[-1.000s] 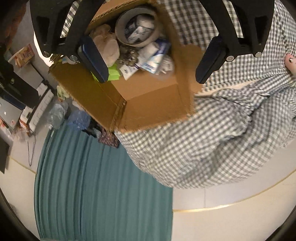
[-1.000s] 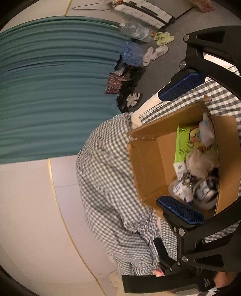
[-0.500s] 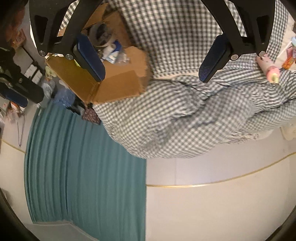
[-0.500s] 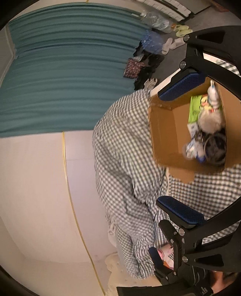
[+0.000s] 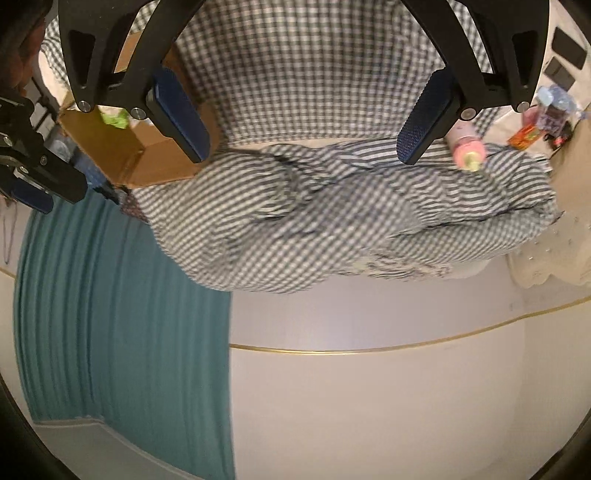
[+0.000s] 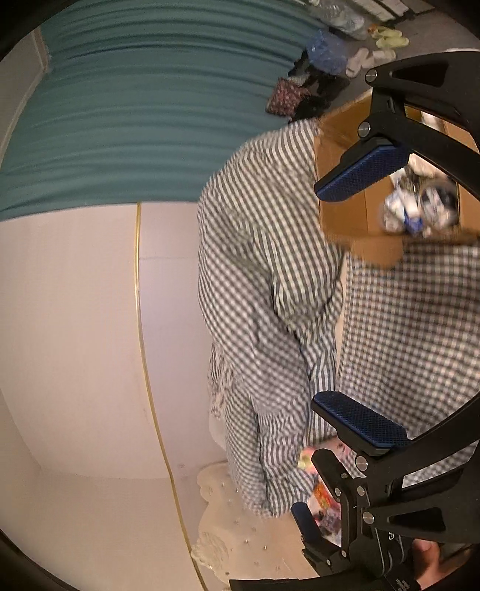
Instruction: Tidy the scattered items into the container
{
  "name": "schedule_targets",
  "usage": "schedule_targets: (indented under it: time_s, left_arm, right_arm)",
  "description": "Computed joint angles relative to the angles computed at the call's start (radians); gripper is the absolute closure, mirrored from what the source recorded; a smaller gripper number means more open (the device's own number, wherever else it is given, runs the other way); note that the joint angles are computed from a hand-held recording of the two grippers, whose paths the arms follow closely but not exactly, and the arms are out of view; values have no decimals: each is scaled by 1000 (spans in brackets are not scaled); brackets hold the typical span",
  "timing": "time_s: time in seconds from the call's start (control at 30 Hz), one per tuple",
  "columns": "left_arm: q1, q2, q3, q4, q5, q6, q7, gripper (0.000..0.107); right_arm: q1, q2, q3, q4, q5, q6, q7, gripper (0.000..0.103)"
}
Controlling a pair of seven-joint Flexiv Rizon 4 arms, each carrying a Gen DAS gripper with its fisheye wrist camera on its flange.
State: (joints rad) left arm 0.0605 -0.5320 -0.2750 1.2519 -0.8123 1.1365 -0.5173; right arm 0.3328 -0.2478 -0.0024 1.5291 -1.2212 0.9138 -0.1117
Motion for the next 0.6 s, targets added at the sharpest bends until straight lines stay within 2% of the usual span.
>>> schedule_targets:
  time_s: [0.27,0.6]
  left_arm:
    - [57,-12,35,-8,16,10,-15,4]
    - [111,-20,62,7,34,0,-62,4]
  right_arm:
    - [65,-118,-21,-135,89,26,-89,0]
    - [129,-176,-55,-199,161,32,-163,0]
